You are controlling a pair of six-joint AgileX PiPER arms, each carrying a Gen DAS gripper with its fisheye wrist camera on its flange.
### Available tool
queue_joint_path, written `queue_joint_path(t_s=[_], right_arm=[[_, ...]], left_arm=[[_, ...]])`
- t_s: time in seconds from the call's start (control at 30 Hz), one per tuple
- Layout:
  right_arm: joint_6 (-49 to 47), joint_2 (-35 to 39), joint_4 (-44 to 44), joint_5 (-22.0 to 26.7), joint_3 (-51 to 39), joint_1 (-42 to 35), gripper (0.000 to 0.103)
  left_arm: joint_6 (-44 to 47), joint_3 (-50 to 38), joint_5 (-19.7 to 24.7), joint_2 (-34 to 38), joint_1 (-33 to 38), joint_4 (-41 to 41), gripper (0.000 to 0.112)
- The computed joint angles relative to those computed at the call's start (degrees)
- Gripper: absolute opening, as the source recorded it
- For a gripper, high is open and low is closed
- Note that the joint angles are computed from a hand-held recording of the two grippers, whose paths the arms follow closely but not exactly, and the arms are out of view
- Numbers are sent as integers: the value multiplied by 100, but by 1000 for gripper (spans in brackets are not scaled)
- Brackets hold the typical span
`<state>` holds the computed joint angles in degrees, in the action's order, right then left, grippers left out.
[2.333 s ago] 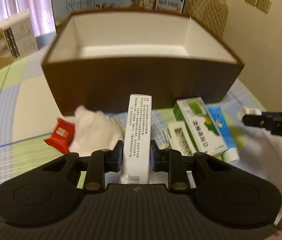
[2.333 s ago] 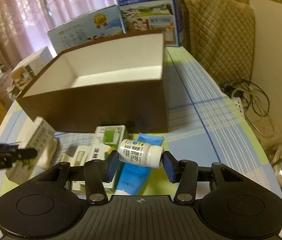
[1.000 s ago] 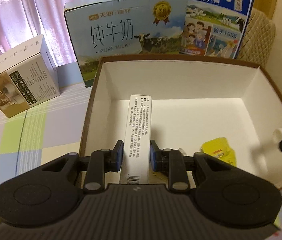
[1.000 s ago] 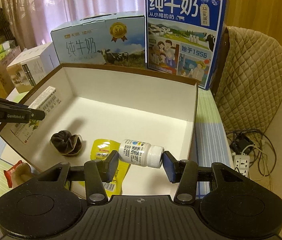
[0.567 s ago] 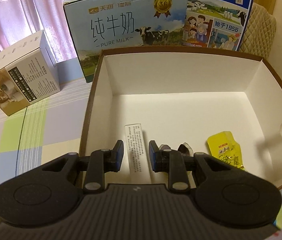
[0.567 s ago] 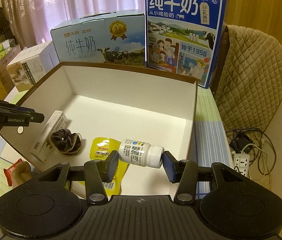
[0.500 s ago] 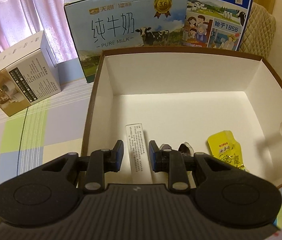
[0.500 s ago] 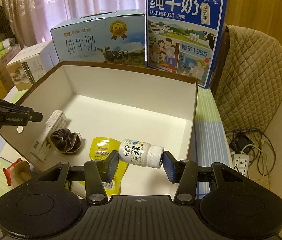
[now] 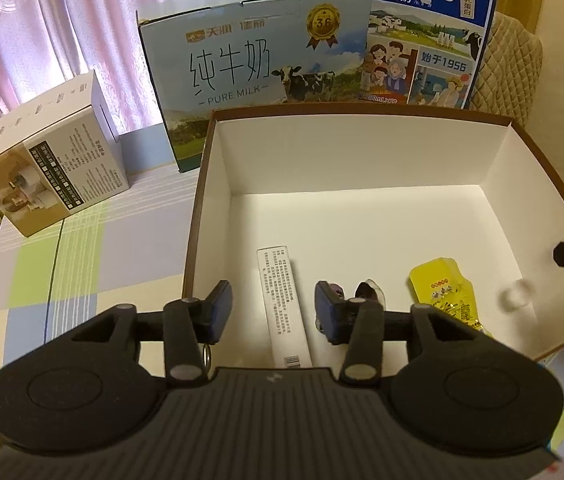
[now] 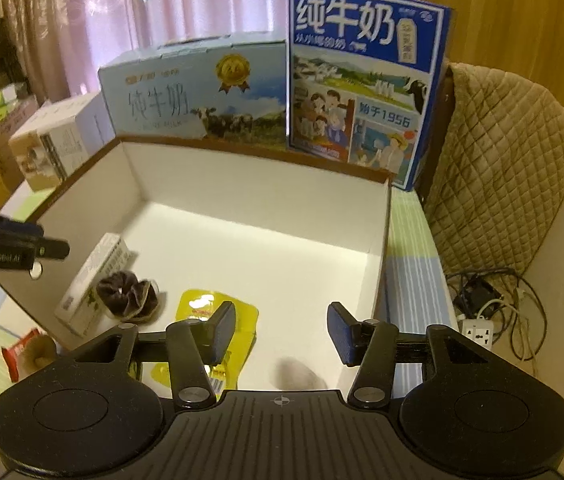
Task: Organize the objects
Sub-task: 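Withdraw both grippers from the brown box back over the table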
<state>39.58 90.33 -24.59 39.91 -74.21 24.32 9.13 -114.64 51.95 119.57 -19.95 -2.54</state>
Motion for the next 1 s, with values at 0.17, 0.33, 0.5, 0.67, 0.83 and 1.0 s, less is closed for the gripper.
queue_joint_path(t_s=[0.17, 0.33, 0.5, 0.67, 0.83, 1.0], right_arm=[[263, -304, -73, -119, 184, 0, 55], [790, -792, -351, -151, 518, 154, 58], [1725, -1470, -876, -45, 960, 458, 60], [2318, -2042, -1210, 421, 1193, 964, 61], [2879, -2516, -1341, 1046, 1380, 1669, 61], [3639, -2773, -1623, 1738, 1540, 2650, 61]], left_arm=[[122, 265, -45, -248, 45, -133, 53], [306, 648, -127, -654, 101, -322, 61], [415, 1136, -210, -1200, 82, -328, 72], [494, 1876, -457, -1892, 58, -302, 73], [441, 2513, -422, -2614, 166, -395, 78], [622, 3138, -397, -3355, 355, -731, 82]])
